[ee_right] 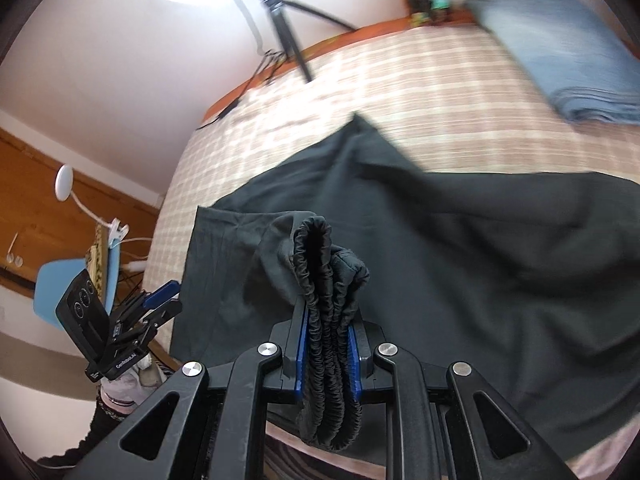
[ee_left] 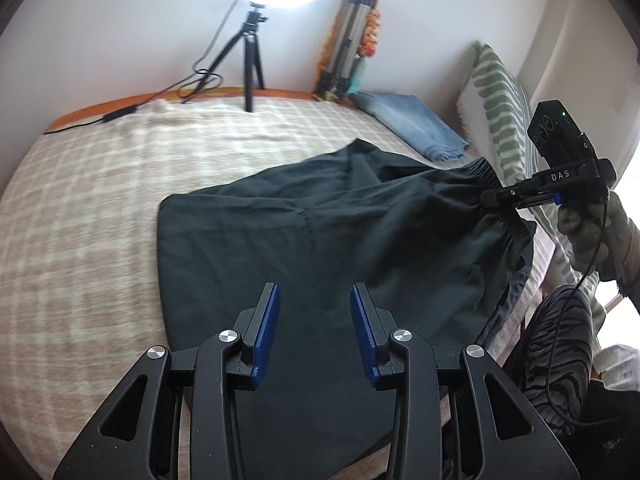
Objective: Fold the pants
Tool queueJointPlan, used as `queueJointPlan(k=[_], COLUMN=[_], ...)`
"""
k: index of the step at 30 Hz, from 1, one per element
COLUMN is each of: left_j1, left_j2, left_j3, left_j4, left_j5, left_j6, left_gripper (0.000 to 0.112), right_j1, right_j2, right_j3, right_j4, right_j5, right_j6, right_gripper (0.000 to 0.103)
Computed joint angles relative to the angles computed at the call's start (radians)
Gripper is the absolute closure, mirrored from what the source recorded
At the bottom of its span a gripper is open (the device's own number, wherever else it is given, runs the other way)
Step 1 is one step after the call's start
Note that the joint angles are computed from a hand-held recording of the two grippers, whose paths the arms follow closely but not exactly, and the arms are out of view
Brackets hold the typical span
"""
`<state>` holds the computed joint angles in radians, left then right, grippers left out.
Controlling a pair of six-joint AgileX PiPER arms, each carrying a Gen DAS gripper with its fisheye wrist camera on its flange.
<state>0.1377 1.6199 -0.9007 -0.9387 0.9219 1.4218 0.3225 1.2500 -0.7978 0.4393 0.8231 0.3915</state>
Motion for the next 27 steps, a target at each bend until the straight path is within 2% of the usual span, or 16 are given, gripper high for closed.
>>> queueJointPlan(k=[6,13,16,23,27], left_j1=[-0.081,-0.169,-0.196,-0.243,-0.247], left_j2=[-0.017,-0.049,-0.049,-0.043,-0.042], left_j3=[0.022,0.054,0.053,0.066,0.079], left_j4=[0.001,0.012,0.016,0.050,0.074], left_j5=[-0.034,-0.074,-0.082,-0.123,-0.142], left_j6=[-0.026,-0.050,-0.063,-0.100,-0.125], left_gripper=[0.078,0.078,0.078,0.078,0.078], right_j1=[-0.130,-0.337,-0.464,-0.664,-0.685], right_j2=[-0.110,-0.192,-0.210,-0.196,-0.180], right_j3=[0.043,0.070,0.079,0.107,0.135], right_j4=[-0.054,-0.089,-0.099,-0.145,-0.159], right_j5=[0.108,0.244,0.294,0.304,0.280], right_j6=[-0.029,-0.146,-0.238,-0.391,-0.429], right_gripper=[0.088,0.088,0.088,0.088,0.086])
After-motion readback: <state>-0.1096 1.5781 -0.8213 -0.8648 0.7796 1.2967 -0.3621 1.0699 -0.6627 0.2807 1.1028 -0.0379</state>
